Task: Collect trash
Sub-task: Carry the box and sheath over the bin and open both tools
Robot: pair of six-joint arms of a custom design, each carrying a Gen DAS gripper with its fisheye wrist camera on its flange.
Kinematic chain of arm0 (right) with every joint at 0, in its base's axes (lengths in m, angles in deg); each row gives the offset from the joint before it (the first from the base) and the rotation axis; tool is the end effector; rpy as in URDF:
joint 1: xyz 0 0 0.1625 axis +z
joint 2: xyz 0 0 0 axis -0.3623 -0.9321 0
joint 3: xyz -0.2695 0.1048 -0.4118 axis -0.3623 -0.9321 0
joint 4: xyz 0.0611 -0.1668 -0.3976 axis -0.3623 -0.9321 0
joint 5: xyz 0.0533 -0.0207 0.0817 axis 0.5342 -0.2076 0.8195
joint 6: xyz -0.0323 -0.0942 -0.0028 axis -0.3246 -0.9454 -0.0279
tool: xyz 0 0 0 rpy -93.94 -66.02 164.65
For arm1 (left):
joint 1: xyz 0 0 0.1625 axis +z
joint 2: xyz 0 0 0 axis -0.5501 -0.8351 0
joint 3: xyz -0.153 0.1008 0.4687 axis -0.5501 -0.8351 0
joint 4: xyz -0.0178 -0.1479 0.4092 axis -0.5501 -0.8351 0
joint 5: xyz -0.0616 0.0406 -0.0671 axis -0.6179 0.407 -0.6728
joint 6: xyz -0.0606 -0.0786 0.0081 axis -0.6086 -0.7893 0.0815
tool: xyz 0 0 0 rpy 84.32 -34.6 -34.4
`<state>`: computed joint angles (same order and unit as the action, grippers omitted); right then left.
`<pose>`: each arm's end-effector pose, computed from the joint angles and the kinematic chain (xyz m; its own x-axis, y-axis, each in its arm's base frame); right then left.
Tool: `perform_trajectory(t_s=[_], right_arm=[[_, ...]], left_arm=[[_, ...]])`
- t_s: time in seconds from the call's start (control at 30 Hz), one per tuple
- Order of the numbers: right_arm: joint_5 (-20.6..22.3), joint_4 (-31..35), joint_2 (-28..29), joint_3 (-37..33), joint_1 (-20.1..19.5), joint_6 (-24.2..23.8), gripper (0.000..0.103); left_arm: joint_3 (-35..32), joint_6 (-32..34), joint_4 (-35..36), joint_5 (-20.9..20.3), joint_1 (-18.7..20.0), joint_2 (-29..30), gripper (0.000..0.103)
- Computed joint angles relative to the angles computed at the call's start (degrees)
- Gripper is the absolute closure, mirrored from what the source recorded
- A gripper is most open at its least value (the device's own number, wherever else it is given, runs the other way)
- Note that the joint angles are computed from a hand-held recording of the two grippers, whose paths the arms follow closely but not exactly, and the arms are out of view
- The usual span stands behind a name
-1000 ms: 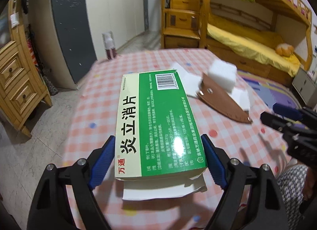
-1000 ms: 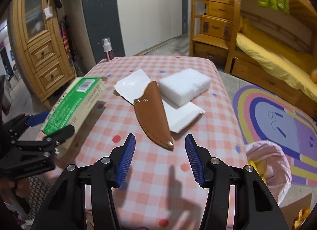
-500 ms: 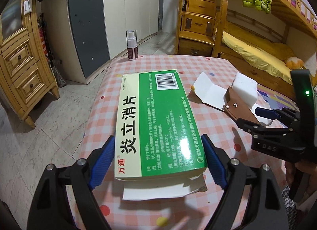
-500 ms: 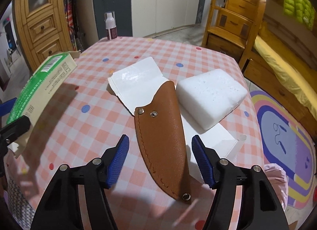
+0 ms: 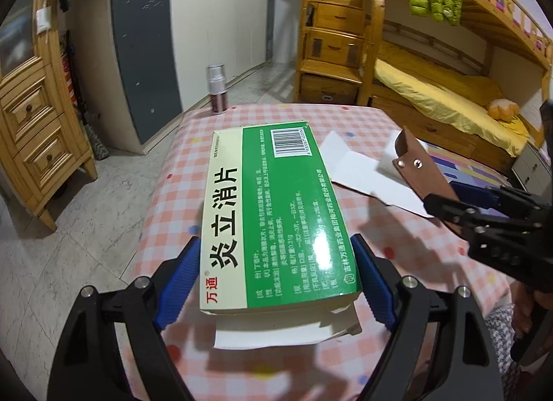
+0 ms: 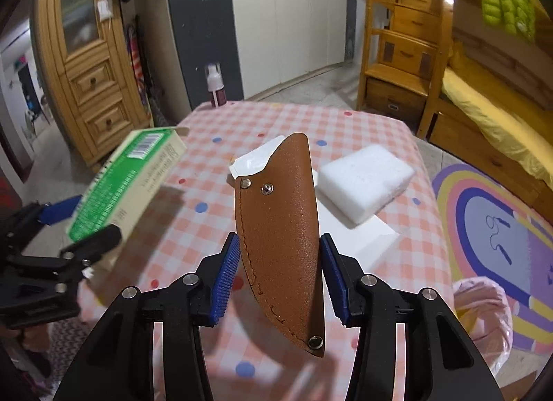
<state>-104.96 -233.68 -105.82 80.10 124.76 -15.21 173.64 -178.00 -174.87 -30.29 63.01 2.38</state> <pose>0.2296 -0.4747 0.0963 -0.5161 -0.7402 0.4310 -0.8493 0.5073 -0.1459 -0.1862 -0.3640 0.1216 -0.6625 -0.4235 -0.6179 0.2805 0.6246 -0.7288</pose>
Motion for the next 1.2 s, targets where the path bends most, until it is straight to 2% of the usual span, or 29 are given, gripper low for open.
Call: perform_trajectory(t_s=[0.2, 0.33, 0.57, 0.73, 0.9, 1.03, 1.2], right_arm=[[2.07, -0.93, -6.7, 4.5, -3.56, 2.88, 0.055], [2.09, -3.52, -10.0, 6.65, -6.36, 3.49, 0.055], [3.4, -6.3, -17.08, 8.73, -12.54, 5.17, 0.055], [3.43, -8.95, -21.15, 9.05, -17.71, 6.04, 0.055], [3.87, -9.94, -23.28, 7.87, -22.22, 7.7, 0.055], [4.62, -9.45, -23.66, 6.32, -24.44, 9.1, 0.055], [5.71, -7.93, -23.0, 3.89, -26.28, 10.05, 0.055]], left_arm=[[-0.25, 12.39, -15.61, -0.28, -1.98, 6.31, 0.021], [-2.44, 28.04, -32.36, -1.46, -1.98, 13.61, 0.021], [-8.78, 49.8, -51.7, -3.72, -1.1, 23.75, 0.021], [-15.09, 61.59, -58.84, -6.7, 0.47, 29.64, 0.021], [-21.72, 70.54, -62.56, -10.54, 2.46, 34.65, 0.02], [-27.52, 75.86, -62.42, -13.41, 4.61, 38.0, 0.02], [-33.29, 79.39, -61.28, -15.95, 6.97, 40.97, 0.02]])
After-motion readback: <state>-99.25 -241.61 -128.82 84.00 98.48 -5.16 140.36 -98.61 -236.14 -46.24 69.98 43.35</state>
